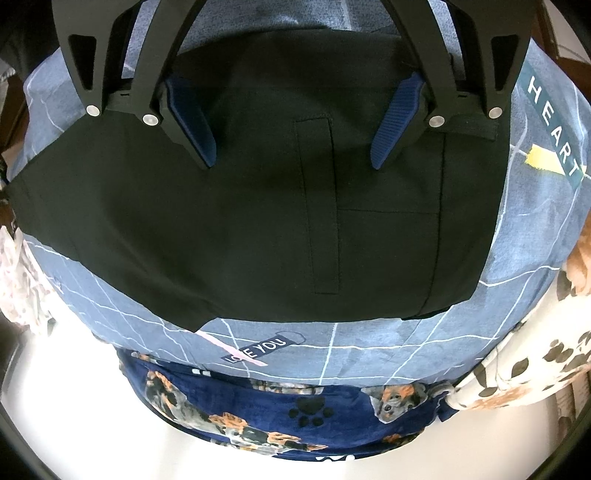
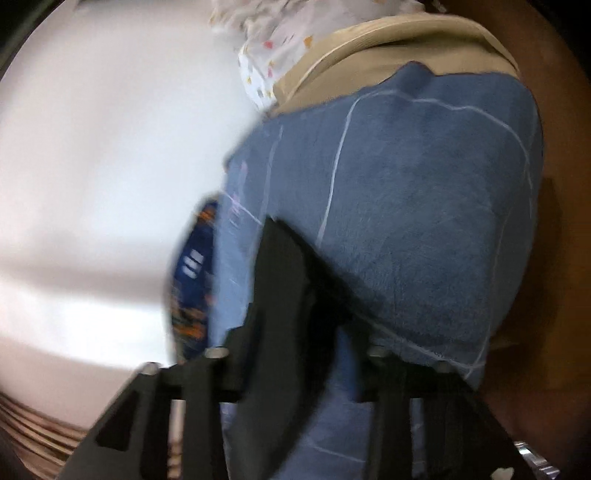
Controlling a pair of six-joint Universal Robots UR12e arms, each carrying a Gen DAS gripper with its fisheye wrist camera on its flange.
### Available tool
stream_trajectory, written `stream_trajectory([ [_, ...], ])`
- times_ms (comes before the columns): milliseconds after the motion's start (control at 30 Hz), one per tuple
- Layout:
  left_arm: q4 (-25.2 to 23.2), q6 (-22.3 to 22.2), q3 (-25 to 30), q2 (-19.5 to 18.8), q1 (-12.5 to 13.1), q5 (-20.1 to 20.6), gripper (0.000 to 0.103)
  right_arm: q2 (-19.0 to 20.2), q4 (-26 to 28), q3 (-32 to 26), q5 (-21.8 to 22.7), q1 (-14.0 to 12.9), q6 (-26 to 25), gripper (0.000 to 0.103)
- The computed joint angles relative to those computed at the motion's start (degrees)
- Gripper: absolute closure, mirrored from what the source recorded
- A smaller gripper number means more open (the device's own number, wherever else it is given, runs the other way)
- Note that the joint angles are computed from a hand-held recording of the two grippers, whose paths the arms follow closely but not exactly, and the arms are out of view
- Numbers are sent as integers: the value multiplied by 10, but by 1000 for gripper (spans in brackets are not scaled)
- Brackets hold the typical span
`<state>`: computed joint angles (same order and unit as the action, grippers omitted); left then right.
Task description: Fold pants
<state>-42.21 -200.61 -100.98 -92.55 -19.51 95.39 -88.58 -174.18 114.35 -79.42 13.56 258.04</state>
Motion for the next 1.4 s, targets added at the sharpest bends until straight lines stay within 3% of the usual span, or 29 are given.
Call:
stream_trajectory([
  [67,0,2,0,-1,-1,1,15,9,42,-21,20,1,-31,84],
  [200,-2,4,1,-1,-2,4,15,17,56,-34,20,6,-38,89],
  [233,-1,3,1,-1,-2,3,15,16,81,-40,10,10,-50,93],
  [467,-14,-29,8,3,1,-1,15,16,177,-79,-64,35,-89,93],
  [700,-12,-44,12,8,-10,78,15,32,221,-128,-109,59,-136,92],
  [800,-29,-46,16,6,-10,91,15,43,233,-156,-117,71,-165,92],
  [967,-52,-50,23,3,-13,110,15,75,232,-207,-108,94,-207,92],
  [1400,-67,-30,35,-6,-31,170,15,164,261,-316,-17,159,-272,92],
])
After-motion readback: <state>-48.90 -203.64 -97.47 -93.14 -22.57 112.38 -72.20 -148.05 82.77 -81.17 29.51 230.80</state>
